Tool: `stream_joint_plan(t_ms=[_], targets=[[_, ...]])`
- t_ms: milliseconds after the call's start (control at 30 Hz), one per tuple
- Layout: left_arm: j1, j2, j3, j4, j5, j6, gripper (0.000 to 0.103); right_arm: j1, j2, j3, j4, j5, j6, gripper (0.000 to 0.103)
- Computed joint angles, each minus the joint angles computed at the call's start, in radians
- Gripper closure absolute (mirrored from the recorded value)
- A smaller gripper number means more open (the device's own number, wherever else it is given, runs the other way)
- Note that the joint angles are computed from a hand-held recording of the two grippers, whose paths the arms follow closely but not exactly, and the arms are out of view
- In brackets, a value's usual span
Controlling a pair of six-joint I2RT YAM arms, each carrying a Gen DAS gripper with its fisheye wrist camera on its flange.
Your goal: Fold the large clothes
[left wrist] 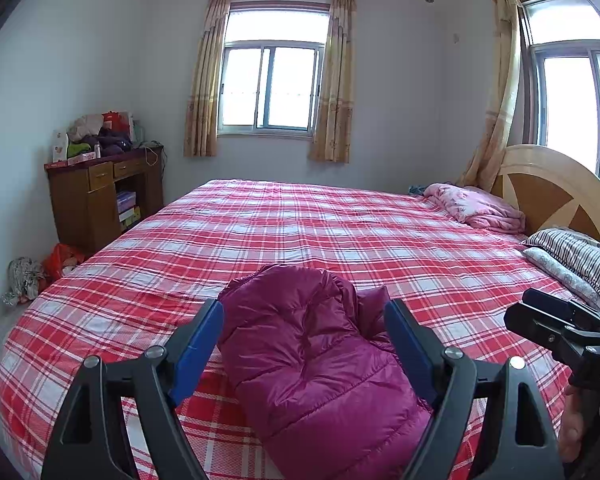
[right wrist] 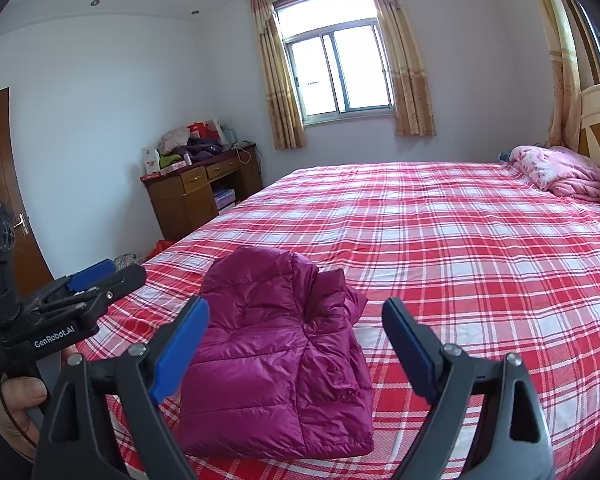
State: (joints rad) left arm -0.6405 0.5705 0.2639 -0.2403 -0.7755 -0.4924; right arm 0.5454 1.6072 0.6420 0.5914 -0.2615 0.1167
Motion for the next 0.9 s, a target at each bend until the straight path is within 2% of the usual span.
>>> stream_joint_plan(t_ms=[567, 667, 900], targets=[[-0.015, 0.066, 0.024, -0.014, -0.009, -0.039, 0.02, -0.01, 0.002, -0.021, 0.029, -0.004, 0.011, 0.012], [-0.022, 0.083, 0.031, -0.02, -0.034, -0.054, 0.02, -0.007, -0.009, -0.03, 0.036, 0.001, 0.01, 0.012], [0.01, 0.096, 0.03, -0.002, 0.011, -0.059, 0.019, 0.002, -0.02, -0.037, 0.038, 0.007, -0.001, 0.011]])
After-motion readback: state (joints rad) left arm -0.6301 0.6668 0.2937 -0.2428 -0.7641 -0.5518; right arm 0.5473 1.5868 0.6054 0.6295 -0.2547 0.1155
